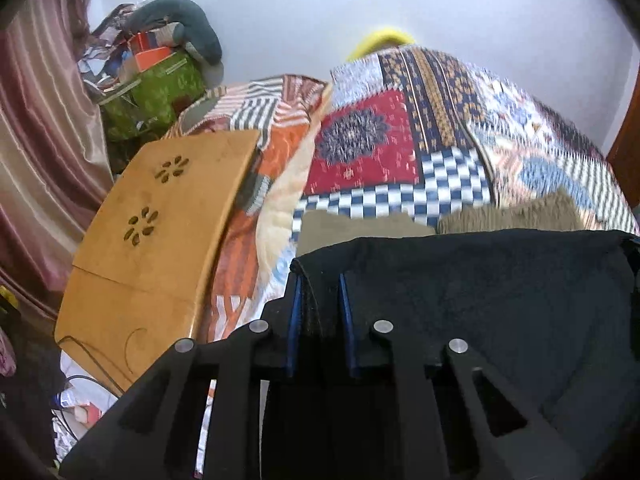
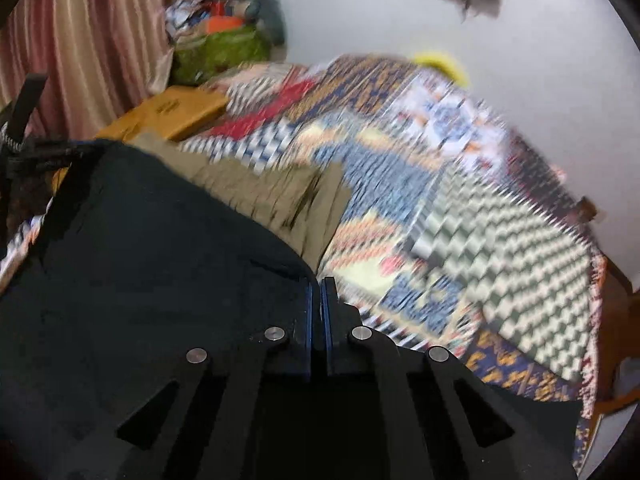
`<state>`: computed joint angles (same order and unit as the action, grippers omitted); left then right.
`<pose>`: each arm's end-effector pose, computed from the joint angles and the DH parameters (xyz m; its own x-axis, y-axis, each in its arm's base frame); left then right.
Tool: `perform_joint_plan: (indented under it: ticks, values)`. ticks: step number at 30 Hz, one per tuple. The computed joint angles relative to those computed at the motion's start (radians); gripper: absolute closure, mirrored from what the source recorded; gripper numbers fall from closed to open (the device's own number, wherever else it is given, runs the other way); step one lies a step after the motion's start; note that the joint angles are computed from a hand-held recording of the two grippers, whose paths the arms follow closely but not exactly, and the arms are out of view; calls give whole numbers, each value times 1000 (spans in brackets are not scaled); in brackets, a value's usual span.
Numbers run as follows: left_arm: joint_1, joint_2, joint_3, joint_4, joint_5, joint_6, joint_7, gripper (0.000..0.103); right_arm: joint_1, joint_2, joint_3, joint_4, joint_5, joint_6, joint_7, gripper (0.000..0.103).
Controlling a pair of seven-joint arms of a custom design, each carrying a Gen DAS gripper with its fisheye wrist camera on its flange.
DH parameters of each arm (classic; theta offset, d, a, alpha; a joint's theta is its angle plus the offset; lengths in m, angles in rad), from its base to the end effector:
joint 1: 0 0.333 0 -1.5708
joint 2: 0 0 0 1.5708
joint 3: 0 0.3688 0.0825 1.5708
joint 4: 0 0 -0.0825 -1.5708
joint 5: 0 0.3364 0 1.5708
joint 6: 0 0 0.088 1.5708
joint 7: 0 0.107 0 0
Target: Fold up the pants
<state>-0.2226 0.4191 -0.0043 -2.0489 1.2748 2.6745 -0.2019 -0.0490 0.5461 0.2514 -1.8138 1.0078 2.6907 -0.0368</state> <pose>0.5694 -0.1611 0.3248 0.4338 -0.8987 -0.0646 -0.7219 -0.3037 -0.6218 0.6603 0.0813 0.3470 0.7830 -0.6211 -0.0358 -0.4800 -0.5665 -0.6698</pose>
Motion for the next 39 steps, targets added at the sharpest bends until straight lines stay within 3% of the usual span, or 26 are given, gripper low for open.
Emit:
perform_joint_plan:
  ticks: [8,18,30,39]
  values:
    - [-5,-100,-28,-81,105,-6,-90,86,-21,-100,-17,-62,91,-82,-53,100]
    - [-10,-272,-139,-231,178,-66,-188,87,9,-273,-138,-253,177,-202,-153,100]
    - [-55,-437,-241,-437,117,-99,-306,91,25,-433,-260,-471,185,-324,-194,100]
    - [-86,-478,-280,-556,94,-34,-422,98,31,-484,-299,-597,136,-337,-200,100]
